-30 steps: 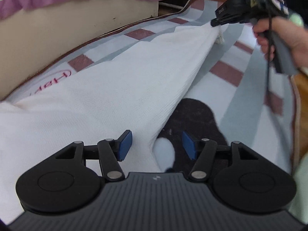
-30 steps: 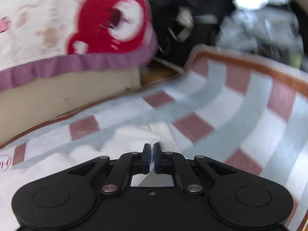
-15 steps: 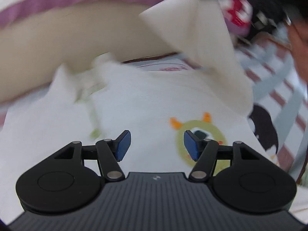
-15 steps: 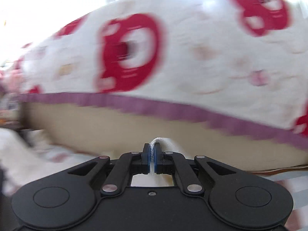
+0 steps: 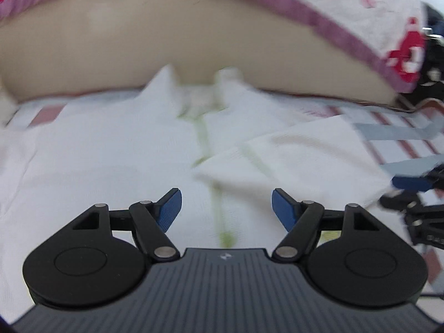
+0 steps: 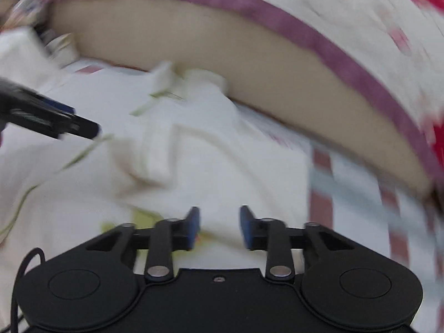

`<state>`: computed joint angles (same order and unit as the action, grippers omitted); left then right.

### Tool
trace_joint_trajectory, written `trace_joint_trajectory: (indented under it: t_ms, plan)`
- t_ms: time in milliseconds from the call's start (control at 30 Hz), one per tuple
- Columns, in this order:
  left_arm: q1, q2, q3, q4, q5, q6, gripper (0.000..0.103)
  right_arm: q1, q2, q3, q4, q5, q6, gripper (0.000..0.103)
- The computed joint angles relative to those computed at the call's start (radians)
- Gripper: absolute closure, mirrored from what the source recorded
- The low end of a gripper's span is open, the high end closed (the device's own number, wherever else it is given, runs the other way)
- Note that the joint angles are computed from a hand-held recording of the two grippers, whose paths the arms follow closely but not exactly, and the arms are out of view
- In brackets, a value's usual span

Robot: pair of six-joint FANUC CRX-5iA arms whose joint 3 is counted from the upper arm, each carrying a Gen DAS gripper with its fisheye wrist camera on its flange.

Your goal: Fold clothes

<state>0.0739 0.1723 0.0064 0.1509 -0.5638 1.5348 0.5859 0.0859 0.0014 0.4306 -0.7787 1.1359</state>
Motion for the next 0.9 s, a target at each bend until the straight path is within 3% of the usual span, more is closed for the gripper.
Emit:
trace_joint_trajectory:
  t_ms: [100,267,400,467,567,633,667,733,767,900]
  plan:
    - [-0.022,0.006,-0.01,0.079,0.028,-0.117,0.031,-0.045,-0.038,-0.054,-0.008,-0.01,-0.155,0.062]
    - [-0.063,0.063,0.078,0.012,-0.068,-0.158,0.031,-0.089,-0.027,-0.019,-0.09,-0.025,-0.115,0.061]
    - [-0.1,0.075,0.101,-0.025,-0.086,-0.222,0.031,-0.105,-0.001,-0.004,-0.109,-0.018,-0.14,0.056]
    - [-0.142,0.097,0.165,-0.182,-0.118,-0.152,0.031,-0.112,0.033,0.016,-0.113,-0.03,-0.172,0.056]
    - [-0.214,0.147,0.283,-0.484,-0.192,0.086,0.031,-0.121,0.046,0.001,-0.08,0.013,-0.25,0.056]
    - [-0.25,0.159,0.315,-0.63,-0.208,0.203,0.031,-0.132,0.058,0.012,-0.084,0.023,-0.283,0.056]
    - [-0.249,0.156,0.31,-0.641,-0.192,0.205,0.036,-0.134,0.066,0.011,-0.069,0.034,-0.3,0.056]
    - [-0.223,0.143,0.275,-0.568,-0.141,0.109,0.067,-0.134,0.079,0.0,-0.024,0.06,-0.33,0.056]
    - [-0.225,0.142,0.277,-0.579,-0.149,0.096,0.101,-0.132,0.081,-0.01,0.001,0.072,-0.333,0.057]
    - [-0.18,0.096,0.213,-0.545,-0.053,0.161,0.1,-0.123,0.064,-0.069,0.074,0.124,-0.323,0.066]
